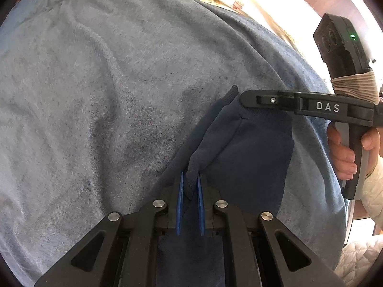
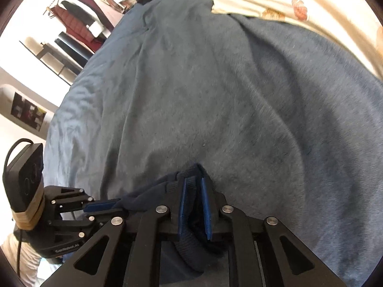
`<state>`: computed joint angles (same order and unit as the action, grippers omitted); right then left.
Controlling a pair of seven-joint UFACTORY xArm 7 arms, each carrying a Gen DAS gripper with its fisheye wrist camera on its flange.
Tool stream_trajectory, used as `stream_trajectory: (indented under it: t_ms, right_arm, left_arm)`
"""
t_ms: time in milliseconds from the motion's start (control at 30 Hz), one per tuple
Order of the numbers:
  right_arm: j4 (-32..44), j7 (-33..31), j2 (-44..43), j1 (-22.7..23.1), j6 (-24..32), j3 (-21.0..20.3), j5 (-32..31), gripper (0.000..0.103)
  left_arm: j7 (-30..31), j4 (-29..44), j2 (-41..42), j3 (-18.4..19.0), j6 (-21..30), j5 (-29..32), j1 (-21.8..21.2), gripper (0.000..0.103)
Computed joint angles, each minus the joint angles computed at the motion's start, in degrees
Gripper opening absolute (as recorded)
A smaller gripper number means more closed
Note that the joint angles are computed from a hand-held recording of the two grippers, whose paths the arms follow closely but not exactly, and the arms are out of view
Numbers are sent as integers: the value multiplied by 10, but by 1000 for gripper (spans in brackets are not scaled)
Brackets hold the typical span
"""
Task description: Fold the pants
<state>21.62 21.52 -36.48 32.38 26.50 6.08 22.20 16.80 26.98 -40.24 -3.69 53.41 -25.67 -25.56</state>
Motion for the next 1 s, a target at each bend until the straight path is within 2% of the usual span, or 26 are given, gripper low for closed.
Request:
stream_trajectory:
  t_ms: [167, 267, 333, 567, 767, 867, 1000]
  right_arm:
    - [-2, -12, 11, 16, -10, -11, 22, 14]
    - [0, -23, 15, 20, -5, -18, 30, 14]
    - [-6, -22, 10, 19, -13, -16, 37, 7]
    - [3, 16, -30, -16, -19, 32, -32, 4]
    - [17, 23, 16, -24, -29, 28, -65, 4]
    - [16, 32, 29, -32, -25, 34, -79, 4]
    - [18, 68, 29, -53, -9, 53, -102, 7]
  left_arm:
    - [3, -10, -14, -1, 4, 10, 0, 12]
    - [-13, -19, -11, -16, -17, 2, -10, 12]
    - [-20, -24, -19, -16, -21, 2, -14, 12]
    - [-46, -30, -51, -16, -31, 18, -13, 12]
    - [-39, -23, 1, -5, -51, 19, -17, 13]
    - [-46, -24, 8, -6, -62, 16, -13, 21]
    - [-76, -29, -33, -13, -68, 33, 2, 45]
